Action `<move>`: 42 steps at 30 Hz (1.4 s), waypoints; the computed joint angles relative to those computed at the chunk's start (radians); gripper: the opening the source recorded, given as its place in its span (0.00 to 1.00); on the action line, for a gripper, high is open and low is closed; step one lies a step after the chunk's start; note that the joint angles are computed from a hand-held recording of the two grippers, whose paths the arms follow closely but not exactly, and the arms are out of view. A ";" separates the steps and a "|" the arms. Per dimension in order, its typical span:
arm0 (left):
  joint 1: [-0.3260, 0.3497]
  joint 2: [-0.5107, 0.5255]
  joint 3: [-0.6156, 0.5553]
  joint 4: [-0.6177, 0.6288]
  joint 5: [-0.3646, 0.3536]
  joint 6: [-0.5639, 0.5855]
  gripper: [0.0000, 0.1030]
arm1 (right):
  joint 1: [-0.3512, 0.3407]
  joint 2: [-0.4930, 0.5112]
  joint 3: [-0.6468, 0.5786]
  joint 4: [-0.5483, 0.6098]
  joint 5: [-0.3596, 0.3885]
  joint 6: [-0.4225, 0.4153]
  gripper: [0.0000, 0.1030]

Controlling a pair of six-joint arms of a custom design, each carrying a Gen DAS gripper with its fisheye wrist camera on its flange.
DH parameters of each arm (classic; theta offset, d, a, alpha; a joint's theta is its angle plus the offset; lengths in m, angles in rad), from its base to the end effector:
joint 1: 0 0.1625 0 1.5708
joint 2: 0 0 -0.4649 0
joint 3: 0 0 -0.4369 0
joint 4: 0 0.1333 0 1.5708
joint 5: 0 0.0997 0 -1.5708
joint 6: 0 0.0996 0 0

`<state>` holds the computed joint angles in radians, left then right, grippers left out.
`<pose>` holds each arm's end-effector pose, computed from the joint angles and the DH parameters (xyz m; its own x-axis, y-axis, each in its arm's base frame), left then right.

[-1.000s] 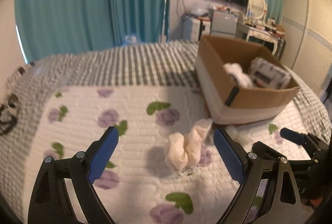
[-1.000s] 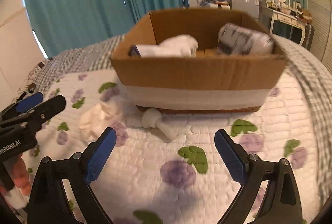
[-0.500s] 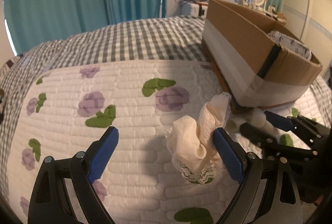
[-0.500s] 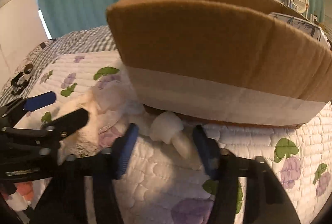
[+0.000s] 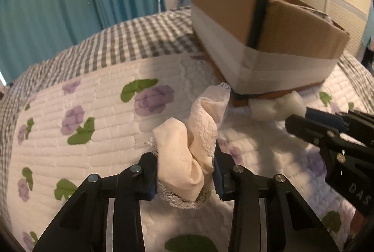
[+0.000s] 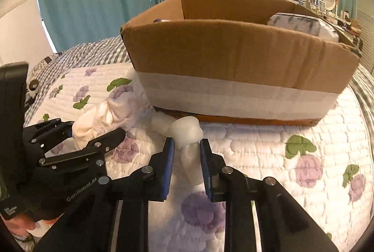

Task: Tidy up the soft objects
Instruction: 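Carry the lace cloth and foam piece over the box and release them inside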

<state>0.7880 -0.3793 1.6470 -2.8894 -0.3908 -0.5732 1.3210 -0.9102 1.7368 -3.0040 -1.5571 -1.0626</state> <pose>-0.3083 -0.6295 -0.1152 -0.6368 -0.1863 -0.7482 0.4273 0.7225 -0.5435 -0.0475 -0.7308 0.1832 -0.6498 -0.5789 0.4926 -0.7493 0.5967 -0.2872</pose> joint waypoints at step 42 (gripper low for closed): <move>-0.248 -0.089 -0.224 0.320 0.068 -0.054 0.27 | 0.115 -0.393 -0.063 0.272 0.200 -0.024 0.16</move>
<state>0.5403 -0.4688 1.4230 -2.5693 -0.3229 -0.6272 1.4361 -1.3029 1.6734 -2.7324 -1.3573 -1.0862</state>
